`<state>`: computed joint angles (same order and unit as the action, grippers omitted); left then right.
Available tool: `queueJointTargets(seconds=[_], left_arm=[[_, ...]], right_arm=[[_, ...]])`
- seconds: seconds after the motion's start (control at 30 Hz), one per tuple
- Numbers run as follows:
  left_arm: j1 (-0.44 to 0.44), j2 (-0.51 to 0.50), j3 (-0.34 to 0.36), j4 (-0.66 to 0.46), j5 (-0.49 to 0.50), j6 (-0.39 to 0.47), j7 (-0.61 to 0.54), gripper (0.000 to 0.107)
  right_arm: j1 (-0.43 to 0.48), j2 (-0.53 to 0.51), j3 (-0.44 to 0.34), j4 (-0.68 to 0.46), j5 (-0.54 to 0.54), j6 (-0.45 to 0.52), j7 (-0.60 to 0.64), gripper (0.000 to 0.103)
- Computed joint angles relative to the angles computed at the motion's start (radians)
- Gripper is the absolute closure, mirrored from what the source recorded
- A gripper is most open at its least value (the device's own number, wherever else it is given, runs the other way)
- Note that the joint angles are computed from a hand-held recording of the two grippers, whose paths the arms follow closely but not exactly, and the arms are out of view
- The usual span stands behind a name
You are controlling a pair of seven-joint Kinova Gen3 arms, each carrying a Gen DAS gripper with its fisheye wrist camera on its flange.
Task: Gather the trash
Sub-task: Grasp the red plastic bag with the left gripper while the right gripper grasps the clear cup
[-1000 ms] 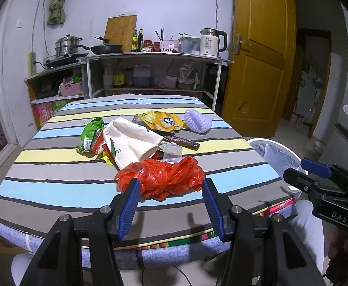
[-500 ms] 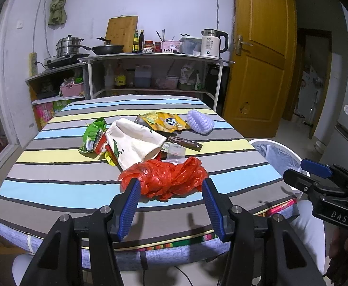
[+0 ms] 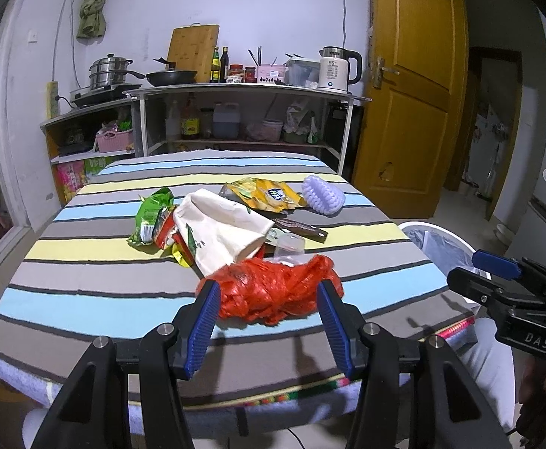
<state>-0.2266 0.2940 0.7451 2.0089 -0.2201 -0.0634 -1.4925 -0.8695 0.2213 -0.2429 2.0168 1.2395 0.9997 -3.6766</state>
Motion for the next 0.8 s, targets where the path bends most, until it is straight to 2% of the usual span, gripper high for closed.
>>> queueJointTargets(seconds=[0.07, 0.13, 0.23, 0.37, 0.47, 0.53, 0.67, 0.8], left_arm=[[-0.054, 0.032, 0.058, -0.022, -0.021, 0.018, -0.012, 0.055], [-0.066, 0.056, 0.073, -0.043, -0.022, 0.027, -0.039, 0.054], [-0.105, 0.114, 0.127, -0.085, -0.019, 0.057, -0.094, 0.045], [-0.052, 0.156, 0.072, -0.139, 0.021, 0.087, -0.15, 0.043], [-0.02, 0.21, 0.04, -0.207, 0.059, 0.152, -0.182, 0.042], [-0.049, 0.248, 0.078, -0.227, 0.092, 0.17, -0.22, 0.038], [-0.059, 0.28, 0.098, -0.251, 0.135, 0.193, -0.268, 0.037], [-0.114, 0.347, 0.175, -0.279, 0.198, 0.25, -0.331, 0.037]], right_arm=[[0.008, 0.0, 0.003, -0.002, 0.003, -0.013, 0.008, 0.036], [0.014, 0.003, 0.006, -0.007, 0.003, -0.02, 0.018, 0.036], [0.021, 0.004, 0.01, -0.01, 0.003, -0.036, 0.028, 0.036], [0.032, 0.01, 0.018, -0.015, 0.004, -0.057, 0.038, 0.036], [0.045, 0.015, 0.025, -0.019, -0.006, -0.083, 0.054, 0.036], [0.051, 0.018, 0.03, -0.02, -0.01, -0.097, 0.062, 0.036], [0.057, 0.022, 0.04, -0.026, -0.016, -0.112, 0.077, 0.036], [0.061, 0.022, 0.046, -0.027, -0.018, -0.123, 0.084, 0.036]])
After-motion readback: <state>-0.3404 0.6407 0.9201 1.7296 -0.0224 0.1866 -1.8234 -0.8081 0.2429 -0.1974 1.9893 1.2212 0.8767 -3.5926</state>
